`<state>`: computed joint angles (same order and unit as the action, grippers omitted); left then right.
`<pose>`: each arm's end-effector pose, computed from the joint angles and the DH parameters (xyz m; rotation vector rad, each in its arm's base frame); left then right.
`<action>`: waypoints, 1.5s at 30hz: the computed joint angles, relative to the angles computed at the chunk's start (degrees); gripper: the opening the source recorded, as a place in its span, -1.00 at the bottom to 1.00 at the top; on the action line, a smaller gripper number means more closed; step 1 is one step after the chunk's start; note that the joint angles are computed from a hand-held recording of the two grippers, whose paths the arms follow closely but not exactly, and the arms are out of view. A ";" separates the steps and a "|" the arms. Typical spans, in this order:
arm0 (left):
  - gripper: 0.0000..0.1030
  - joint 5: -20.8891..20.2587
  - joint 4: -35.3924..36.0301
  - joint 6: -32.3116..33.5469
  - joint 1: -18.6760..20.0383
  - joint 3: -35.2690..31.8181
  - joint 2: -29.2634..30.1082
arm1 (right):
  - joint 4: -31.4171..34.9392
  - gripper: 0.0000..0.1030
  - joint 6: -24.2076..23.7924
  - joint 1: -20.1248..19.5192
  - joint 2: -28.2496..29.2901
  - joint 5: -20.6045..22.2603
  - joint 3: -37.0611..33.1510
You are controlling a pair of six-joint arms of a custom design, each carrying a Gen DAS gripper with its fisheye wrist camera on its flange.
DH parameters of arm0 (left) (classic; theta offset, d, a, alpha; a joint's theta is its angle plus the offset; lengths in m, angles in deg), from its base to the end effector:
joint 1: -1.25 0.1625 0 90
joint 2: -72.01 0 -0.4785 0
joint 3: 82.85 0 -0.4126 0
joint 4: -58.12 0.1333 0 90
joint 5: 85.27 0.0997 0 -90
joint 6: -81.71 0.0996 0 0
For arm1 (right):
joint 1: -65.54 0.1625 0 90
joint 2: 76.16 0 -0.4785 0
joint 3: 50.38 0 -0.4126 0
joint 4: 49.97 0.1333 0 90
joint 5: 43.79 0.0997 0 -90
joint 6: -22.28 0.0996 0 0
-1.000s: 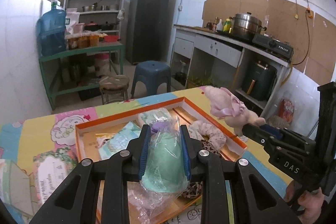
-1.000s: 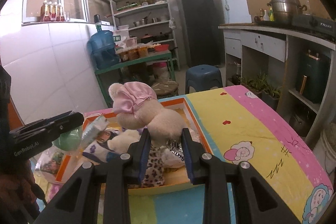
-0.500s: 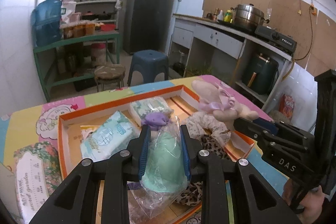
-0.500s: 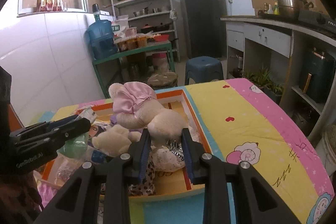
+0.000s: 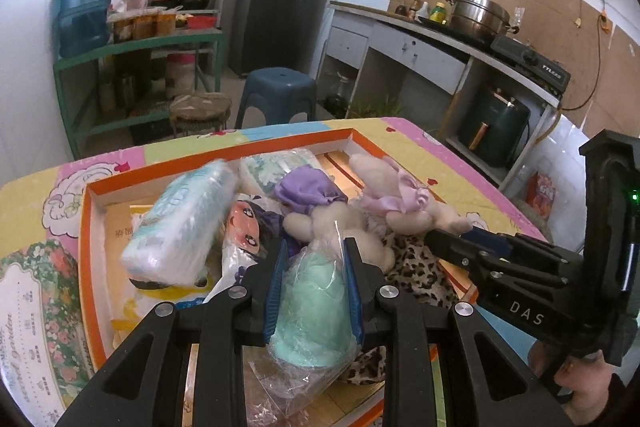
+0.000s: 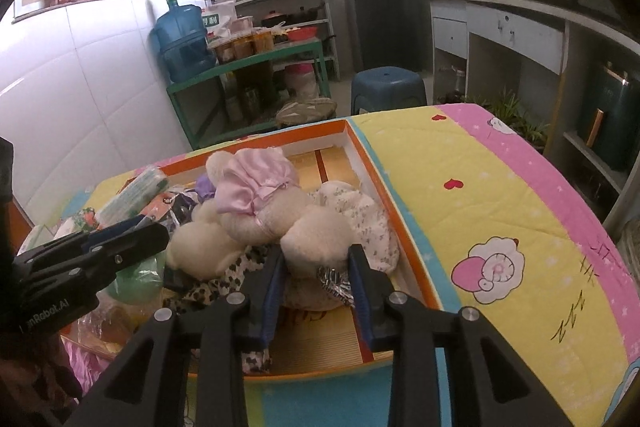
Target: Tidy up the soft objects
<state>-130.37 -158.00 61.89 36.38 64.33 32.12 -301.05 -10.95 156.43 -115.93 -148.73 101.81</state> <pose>-0.1786 -0.3746 0.0408 0.5985 2.4727 -0.9708 0.1130 -0.3468 0.0985 0.5891 -2.4226 0.9899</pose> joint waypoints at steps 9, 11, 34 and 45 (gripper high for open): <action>-0.32 -2.21 -0.12 0.01 0.66 0.23 -1.18 | 0.93 -0.24 1.36 -1.15 -0.81 1.55 0.45; -0.20 -2.19 -0.01 0.18 0.55 0.30 -1.40 | 0.84 -0.23 1.43 -1.46 -0.91 2.01 0.60; 0.36 6.64 -3.50 -4.79 -10.15 6.35 -4.69 | -7.48 0.00 4.07 3.71 -0.93 2.24 5.12; 0.36 9.52 0.85 -10.94 -15.92 10.14 -9.48 | -10.77 0.00 5.89 9.92 0.04 -1.20 6.40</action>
